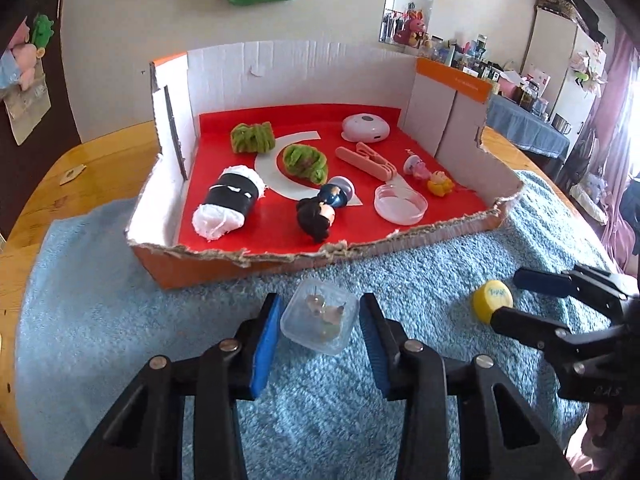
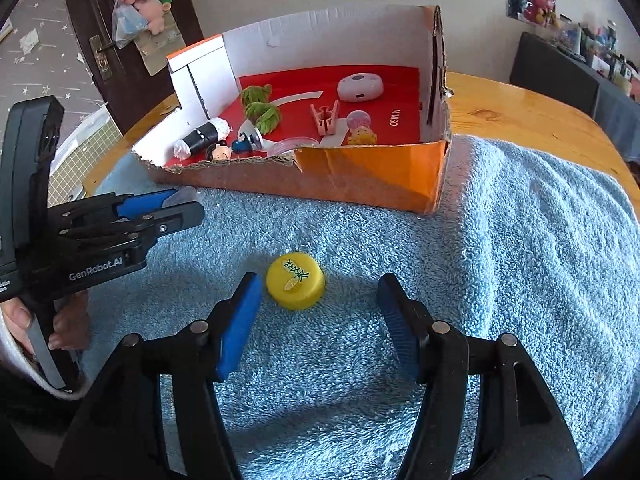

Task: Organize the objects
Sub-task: 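Grasp the clear plastic container with the left tool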

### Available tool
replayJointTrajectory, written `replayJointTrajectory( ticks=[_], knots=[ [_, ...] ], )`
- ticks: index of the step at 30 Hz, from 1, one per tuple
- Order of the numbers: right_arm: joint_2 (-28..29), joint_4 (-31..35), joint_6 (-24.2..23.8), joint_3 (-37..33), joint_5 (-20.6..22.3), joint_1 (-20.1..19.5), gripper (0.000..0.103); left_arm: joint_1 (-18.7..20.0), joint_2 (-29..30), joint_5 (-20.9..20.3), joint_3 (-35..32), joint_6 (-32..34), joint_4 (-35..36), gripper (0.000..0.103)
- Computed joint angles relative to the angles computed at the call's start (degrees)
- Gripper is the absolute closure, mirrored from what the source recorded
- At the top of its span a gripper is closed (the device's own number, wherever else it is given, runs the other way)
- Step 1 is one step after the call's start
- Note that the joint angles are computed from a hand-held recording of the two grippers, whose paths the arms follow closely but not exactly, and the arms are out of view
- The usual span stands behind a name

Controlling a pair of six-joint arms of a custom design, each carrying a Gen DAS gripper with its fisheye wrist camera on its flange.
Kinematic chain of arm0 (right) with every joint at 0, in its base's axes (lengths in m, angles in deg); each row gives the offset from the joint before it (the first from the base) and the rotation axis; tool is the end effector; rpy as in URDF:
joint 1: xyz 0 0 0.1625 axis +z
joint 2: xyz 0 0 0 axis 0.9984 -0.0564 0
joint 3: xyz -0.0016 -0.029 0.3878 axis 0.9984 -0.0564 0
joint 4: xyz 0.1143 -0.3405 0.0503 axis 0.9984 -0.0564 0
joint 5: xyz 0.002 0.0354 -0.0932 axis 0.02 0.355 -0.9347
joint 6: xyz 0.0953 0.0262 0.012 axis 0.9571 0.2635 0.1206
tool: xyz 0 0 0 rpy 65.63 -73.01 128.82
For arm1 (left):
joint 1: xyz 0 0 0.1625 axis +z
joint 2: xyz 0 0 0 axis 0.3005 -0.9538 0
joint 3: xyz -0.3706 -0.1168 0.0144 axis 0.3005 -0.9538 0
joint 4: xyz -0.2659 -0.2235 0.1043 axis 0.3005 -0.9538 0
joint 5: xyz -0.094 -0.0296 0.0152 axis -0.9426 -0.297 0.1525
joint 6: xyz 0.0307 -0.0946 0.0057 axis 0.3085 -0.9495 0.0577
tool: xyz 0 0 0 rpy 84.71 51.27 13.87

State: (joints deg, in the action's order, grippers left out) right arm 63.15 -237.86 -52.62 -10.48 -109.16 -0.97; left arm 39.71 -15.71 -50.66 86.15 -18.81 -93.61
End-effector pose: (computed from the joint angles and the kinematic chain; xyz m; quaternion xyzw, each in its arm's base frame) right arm 0.0190 -0.7061 0.1522 -0.2429 -0.7387 0.5648 0.2761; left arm -0.2100 -0.6965 0.0048 0.3710 0.8211 -0.2690 0.3402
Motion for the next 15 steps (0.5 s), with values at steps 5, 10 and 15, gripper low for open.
replayJointTrajectory(
  ticks=[5,10,15],
  knots=[
    [1.13,2.89,-2.82,-2.80,-1.93,0.57,0.044,0.06,-1.76,0.43,4.10,1.88,-3.12,0.061],
    [2.04,5.12,-5.32,-5.00,-3.87,0.99,0.044,0.58,-2.21,-0.33,5.32,2.72,-4.62,0.061],
    [2.92,5.47,-7.66,-6.33,-5.23,1.46,0.062,1.10,-2.82,-2.05,5.50,1.82,-4.19,0.061]
  ],
)
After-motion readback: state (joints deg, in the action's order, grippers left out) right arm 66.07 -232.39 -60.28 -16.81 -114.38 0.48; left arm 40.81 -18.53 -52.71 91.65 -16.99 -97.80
